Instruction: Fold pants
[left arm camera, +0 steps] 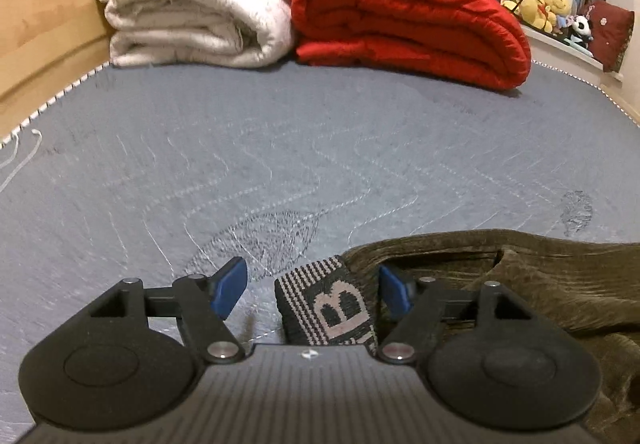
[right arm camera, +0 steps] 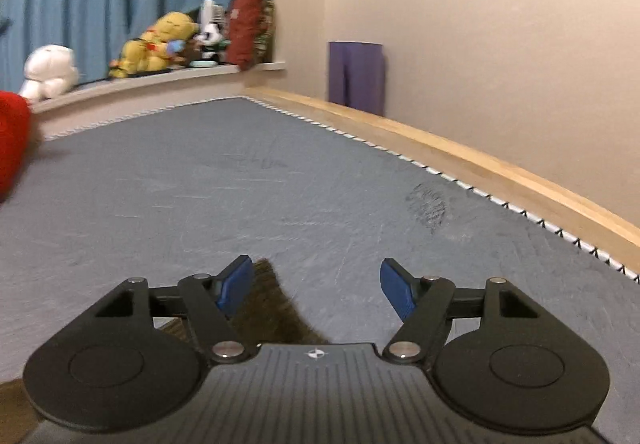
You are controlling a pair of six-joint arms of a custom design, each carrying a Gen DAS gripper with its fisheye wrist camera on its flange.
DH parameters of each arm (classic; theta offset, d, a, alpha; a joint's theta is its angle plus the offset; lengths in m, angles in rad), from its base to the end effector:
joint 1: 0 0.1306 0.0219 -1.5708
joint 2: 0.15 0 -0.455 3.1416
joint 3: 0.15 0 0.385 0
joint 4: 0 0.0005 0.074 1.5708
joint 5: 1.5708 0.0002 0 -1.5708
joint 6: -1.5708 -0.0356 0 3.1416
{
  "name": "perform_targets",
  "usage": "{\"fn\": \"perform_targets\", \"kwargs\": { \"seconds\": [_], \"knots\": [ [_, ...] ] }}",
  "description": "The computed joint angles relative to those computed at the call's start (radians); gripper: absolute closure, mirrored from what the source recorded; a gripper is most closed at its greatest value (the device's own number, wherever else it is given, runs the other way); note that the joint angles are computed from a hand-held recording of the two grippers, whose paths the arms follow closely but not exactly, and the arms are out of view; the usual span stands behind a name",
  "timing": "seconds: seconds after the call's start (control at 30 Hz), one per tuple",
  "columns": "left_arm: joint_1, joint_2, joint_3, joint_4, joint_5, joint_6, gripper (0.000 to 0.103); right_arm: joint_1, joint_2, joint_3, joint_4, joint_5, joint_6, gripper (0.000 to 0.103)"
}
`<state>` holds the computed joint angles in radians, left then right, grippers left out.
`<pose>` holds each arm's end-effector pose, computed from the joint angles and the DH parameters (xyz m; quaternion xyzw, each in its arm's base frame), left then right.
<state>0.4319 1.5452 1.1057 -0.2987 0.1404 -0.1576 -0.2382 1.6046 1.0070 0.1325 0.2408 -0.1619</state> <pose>0.4631 0.2074 0.3446 -0.0966 0.9077 0.0558 0.4046 0.5035 -0.1315 0.3124 0.2297 0.8155 -0.1220 0.5170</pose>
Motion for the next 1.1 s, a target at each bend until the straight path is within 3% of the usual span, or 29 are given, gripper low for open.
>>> {"fn": "perform_targets", "kwargs": {
  "seconds": [0.17,0.27,0.37,0.47,0.53,0.6,0.7,0.73,0.8,0.9,0.93,1.0,1.1],
  "knots": [
    [0.013,-0.033,0.005,-0.052,0.013,0.013,0.024,0.055,-0.184,-0.120,-0.029,-0.053,0.038,0.031],
    [0.037,-0.075,-0.012,-0.039,-0.005,0.040,0.024,0.113,-0.314,-0.141,-0.112,-0.069,0.034,0.031],
    [0.087,-0.111,0.004,-0.095,0.100,0.097,0.024,0.206,-0.442,-0.152,-0.181,-0.050,-0.009,0.031],
    [0.136,-0.150,0.026,-0.185,0.219,0.084,0.025,0.349,-0.560,-0.161,-0.241,0.006,-0.105,0.027],
    [0.165,-0.183,0.028,-0.267,0.279,0.034,0.038,0.443,-0.615,-0.171,-0.258,0.019,-0.162,0.026],
    [0.196,-0.233,0.004,-0.332,0.346,-0.075,0.063,0.553,-0.647,-0.182,-0.273,0.025,-0.184,0.026],
    [0.221,-0.297,-0.058,-0.401,0.386,-0.233,0.079,0.702,-0.632,-0.202,-0.290,-0.035,-0.198,0.029],
    [0.230,-0.310,-0.081,-0.424,0.397,-0.271,0.079,0.758,-0.616,-0.217,-0.281,-0.053,-0.205,0.031],
    [0.248,-0.321,-0.128,-0.457,0.401,-0.320,0.078,0.860,-0.556,-0.223,-0.296,-0.067,-0.183,0.048],
    [0.268,-0.288,-0.157,-0.515,0.348,-0.360,0.078,0.983,-0.462,-0.194,-0.329,-0.094,-0.141,0.051],
    [0.275,-0.280,-0.159,-0.525,0.339,-0.370,0.076,1.016,-0.438,-0.190,-0.332,-0.105,-0.123,0.051],
    [0.297,-0.257,-0.156,-0.543,0.361,-0.397,0.056,1.079,-0.398,-0.180,-0.368,-0.116,-0.074,0.051],
    [0.306,-0.206,-0.137,-0.606,0.386,-0.426,0.045,1.176,-0.365,-0.168,-0.414,-0.140,-0.010,0.047]
  ]
}}
